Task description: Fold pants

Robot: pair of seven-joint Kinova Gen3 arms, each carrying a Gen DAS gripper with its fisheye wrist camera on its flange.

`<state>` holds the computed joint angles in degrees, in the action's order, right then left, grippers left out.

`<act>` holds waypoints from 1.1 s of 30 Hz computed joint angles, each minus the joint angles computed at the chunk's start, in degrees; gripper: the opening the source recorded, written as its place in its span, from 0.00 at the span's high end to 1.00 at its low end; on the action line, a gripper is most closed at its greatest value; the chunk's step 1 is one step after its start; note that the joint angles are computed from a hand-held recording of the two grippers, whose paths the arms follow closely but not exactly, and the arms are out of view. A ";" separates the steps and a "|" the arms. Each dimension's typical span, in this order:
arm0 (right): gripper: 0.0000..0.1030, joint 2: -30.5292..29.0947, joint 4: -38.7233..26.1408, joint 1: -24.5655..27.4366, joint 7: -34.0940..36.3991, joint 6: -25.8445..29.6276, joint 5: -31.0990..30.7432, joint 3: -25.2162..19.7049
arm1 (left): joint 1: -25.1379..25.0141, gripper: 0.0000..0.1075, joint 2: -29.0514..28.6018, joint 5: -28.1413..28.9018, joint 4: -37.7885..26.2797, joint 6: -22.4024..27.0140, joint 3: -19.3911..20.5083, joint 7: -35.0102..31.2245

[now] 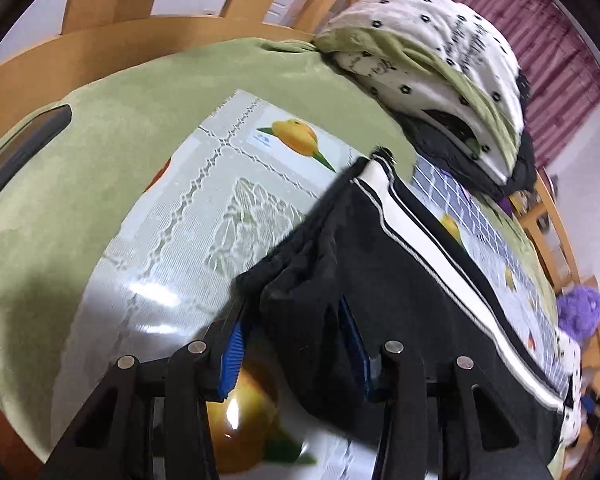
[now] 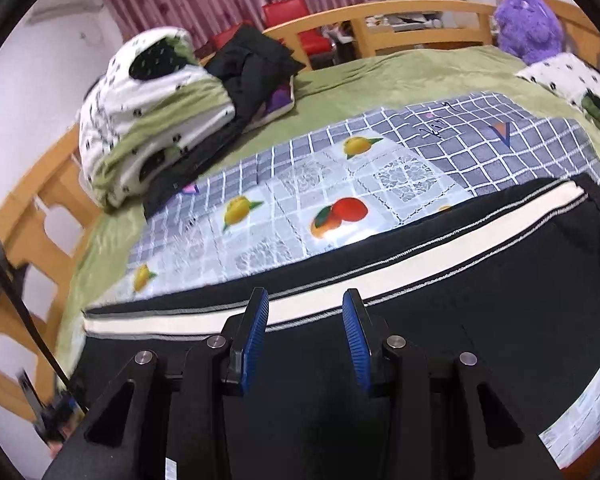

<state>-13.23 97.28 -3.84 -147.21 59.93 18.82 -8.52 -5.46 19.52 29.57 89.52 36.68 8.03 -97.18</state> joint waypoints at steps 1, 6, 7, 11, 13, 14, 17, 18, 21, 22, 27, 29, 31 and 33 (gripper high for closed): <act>0.62 0.38 0.03 -0.09 1.06 0.44 0.00 0.29 | 1.69 0.62 0.17 -1.17 -0.45 -0.27 -1.34 2.33; 0.62 0.91 2.06 -0.67 3.63 2.12 2.93 0.35 | 14.95 0.71 0.64 -9.69 -3.14 0.19 -13.39 13.98; 0.62 1.42 2.23 -0.06 4.02 3.20 3.32 0.01 | 17.61 0.78 0.77 -12.02 -3.95 0.78 -15.57 16.31; 0.63 1.11 3.05 -0.14 6.27 4.71 1.89 1.93 | 28.23 0.85 0.55 -21.34 -7.99 2.73 -23.47 22.59; 0.64 -0.10 4.07 -0.07 7.82 4.12 0.98 2.54 | 33.54 0.86 -0.09 -26.00 -10.13 3.46 -26.62 24.43; 0.64 -0.95 4.67 0.10 8.44 3.74 0.70 2.67 | 36.19 0.86 -0.74 -28.33 -11.26 3.81 -27.72 25.12; 0.64 -3.62 6.25 0.90 10.35 2.62 -0.84 3.29 | 44.15 0.87 -1.96 -35.32 -15.37 5.84 -30.02 27.05; 0.64 -4.80 6.87 1.19 11.40 2.10 -1.89 3.93 | 46.81 0.87 -2.29 -37.65 -16.49 6.51 -30.52 27.46; 0.64 -7.74 8.38 2.60 14.07 0.70 -4.77 5.28 | 52.32 0.89 -2.89 -43.49 -20.63 8.97 -28.38 27.10; 0.64 -8.77 8.86 3.25 14.64 0.63 -5.08 5.23 | 52.61 0.89 -2.89 -44.76 -22.30 10.24 -25.87 26.66; 0.64 -13.06 10.77 5.47 17.69 -0.25 -7.35 5.69 | 62.04 0.90 -1.17 -45.16 -26.61 13.14 -24.96 23.84; 0.64 -14.46 11.44 5.80 19.34 -1.00 -9.07 6.97 | 64.74 0.90 -0.43 -45.31 -26.16 12.60 -23.60 24.01; 0.64 -15.04 11.77 6.90 20.13 -0.88 -9.86 7.19 | 64.74 0.90 -0.02 -43.92 -24.90 12.22 -20.26 23.95; 0.64 -15.51 12.05 7.63 20.89 -0.68 -10.81 7.64 | 65.22 0.90 0.22 -41.32 -21.94 10.34 -18.50 23.22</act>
<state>-28.75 109.33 3.79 -126.33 59.25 8.02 -0.88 59.77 19.74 -11.76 67.58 47.02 -10.47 -73.96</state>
